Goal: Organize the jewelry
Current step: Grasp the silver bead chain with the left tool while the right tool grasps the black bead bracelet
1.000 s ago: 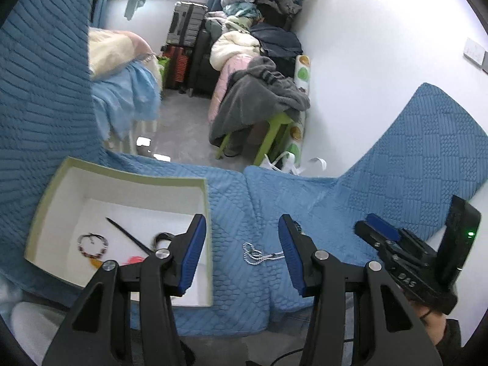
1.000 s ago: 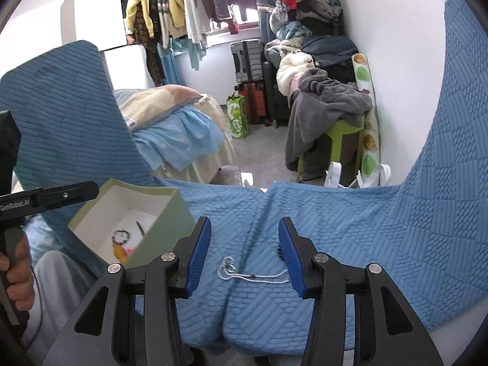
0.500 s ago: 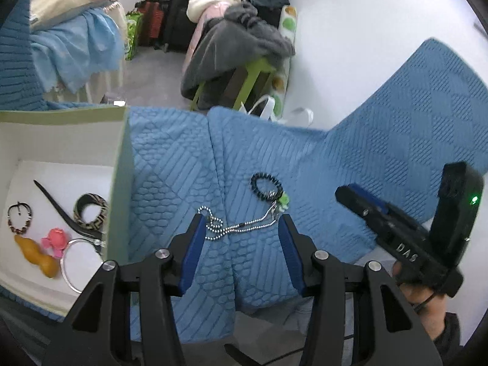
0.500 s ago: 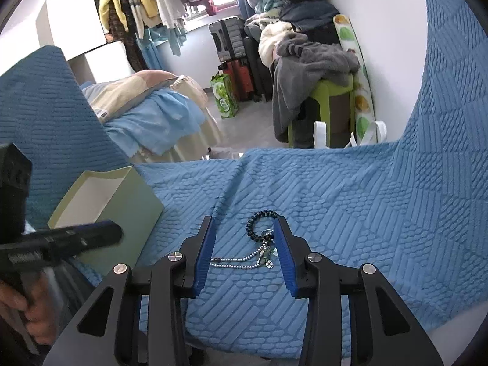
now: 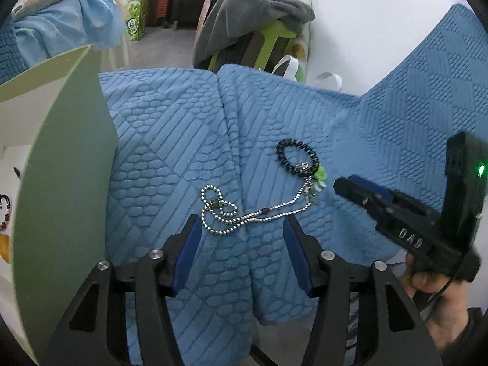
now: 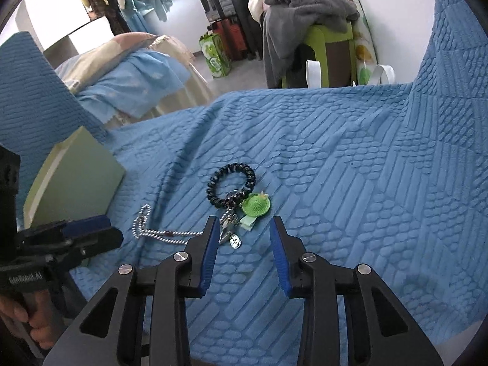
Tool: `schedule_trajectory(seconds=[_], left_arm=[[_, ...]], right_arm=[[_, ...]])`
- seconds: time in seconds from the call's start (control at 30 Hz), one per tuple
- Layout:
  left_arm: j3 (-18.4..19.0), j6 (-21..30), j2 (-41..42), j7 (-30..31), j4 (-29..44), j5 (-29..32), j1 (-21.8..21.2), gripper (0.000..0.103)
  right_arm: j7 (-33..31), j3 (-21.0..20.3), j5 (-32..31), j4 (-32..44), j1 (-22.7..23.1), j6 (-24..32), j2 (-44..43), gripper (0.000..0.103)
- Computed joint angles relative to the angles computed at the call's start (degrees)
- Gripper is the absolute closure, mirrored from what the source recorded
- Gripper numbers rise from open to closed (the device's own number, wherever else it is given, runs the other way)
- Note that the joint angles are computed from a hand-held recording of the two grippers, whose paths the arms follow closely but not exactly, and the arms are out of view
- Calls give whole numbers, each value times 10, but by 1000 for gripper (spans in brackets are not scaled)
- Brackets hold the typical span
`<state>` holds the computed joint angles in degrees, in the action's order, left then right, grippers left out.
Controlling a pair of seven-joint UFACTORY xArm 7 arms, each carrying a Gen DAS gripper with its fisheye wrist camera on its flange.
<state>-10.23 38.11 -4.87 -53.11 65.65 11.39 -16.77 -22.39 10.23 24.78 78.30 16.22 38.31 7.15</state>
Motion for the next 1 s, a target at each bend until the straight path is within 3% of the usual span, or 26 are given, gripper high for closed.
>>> schedule_trajectory(seconds=[0.13,0.3,0.43,0.5,0.83,1.0], left_arm=[[-1,1,13,-13,6,28,1,47],[4,-6,25,-8,4,35,0,47],[7,-14,25,-2,-5,32,-1,49],[8,-15,25,3,-5,30,-1,49],[9,-25,31,-6,-6,54,0,50],[6,-15,35,-7,0,78,-4,58]], right_arm=[[-9,5,10,29,1,-9,26,72],[21,6,-49,93,16,1,86,72],[47,4,-102,129,30,19,119,84],[55,2,-125,134,35,21,124,94],[87,0,-137,113,23,-14,101,96],[140,-18,-147,95,11,-42,76,96]])
